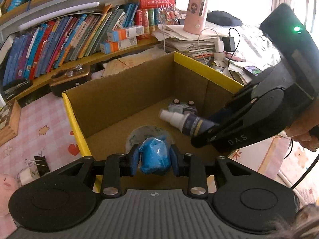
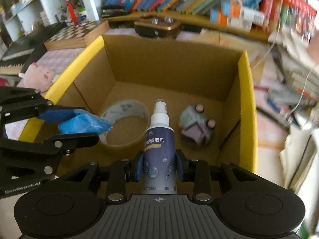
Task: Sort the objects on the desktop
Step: 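Lower both items into the yellow box and open both tools, then raise both tools out of the yellow box and pull back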
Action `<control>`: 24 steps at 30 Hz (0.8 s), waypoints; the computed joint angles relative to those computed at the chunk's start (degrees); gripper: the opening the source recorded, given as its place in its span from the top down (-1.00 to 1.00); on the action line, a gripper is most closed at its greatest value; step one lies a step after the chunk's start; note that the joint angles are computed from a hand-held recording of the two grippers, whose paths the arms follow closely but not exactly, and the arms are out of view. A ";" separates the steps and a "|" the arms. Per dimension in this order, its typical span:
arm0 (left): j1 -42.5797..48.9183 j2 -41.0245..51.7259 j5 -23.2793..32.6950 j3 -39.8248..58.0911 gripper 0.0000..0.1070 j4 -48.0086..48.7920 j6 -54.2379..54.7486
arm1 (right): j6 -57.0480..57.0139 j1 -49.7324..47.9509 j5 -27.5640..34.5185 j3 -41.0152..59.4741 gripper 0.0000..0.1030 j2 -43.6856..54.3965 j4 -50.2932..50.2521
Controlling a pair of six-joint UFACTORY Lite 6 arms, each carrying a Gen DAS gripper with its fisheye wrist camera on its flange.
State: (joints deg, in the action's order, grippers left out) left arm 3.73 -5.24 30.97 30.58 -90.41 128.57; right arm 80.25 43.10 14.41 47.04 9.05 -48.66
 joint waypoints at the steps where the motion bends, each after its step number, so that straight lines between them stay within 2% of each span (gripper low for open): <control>1: 0.18 0.18 -0.01 0.00 0.35 -0.12 -0.03 | -1.53 -0.41 -0.95 0.00 0.36 0.30 1.46; 5: 1.51 -0.93 0.95 -1.30 0.13 -1.98 1.71 | -1.69 -0.06 -0.12 0.66 0.34 0.58 2.55; 7: 2.18 -1.90 1.89 -1.82 -0.14 -2.36 1.73 | 2.34 0.63 0.49 -0.01 0.31 -0.66 -1.24; 8: 2.74 -2.99 2.70 -2.64 -0.40 -3.10 2.46 | 4.65 1.07 0.93 -0.44 0.21 -1.59 -3.35; 9: 3.38 -4.10 3.72 -3.41 -0.48 -3.67 3.04 | 7.42 1.80 1.98 -0.77 0.06 -2.58 -5.85; 11: 4.81 -6.54 5.65 -4.63 -0.53 -2.67 2.01 | 13.17 4.33 5.24 -1.90 -0.06 -5.36 -11.17; 13: 6.57 -10.14 7.36 -6.20 -0.58 -2.35 1.42 | 19.66 8.16 10.45 -3.08 -0.17 -8.24 -16.66; 15: 9.12 -14.06 9.72 -7.76 -0.67 -1.49 -0.15 | 26.83 12.72 16.60 -4.65 -0.44 -11.21 -21.93; 17: 12.25 -17.56 12.65 -8.89 -0.72 -0.16 -2.40 | 32.99 17.71 23.43 -6.17 -0.61 -13.34 -25.40; 20: 17.57 -23.09 16.80 -10.86 -0.81 2.29 -5.93 | 38.09 24.78 33.40 -7.07 -0.80 -14.47 -27.09; 21: 19.48 -25.18 18.04 -11.80 -0.92 3.02 -6.96 | 39.22 27.14 36.55 -7.07 -0.90 -14.34 -27.11; 24: 24.76 -32.35 19.70 -15.71 -0.93 4.70 -10.48 | 43.20 33.15 44.32 -6.81 -0.97 -13.17 -26.94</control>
State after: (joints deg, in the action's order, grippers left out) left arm 28.49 -37.58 50.67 14.87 -85.71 118.09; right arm 123.45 76.24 58.73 40.22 -4.12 -75.61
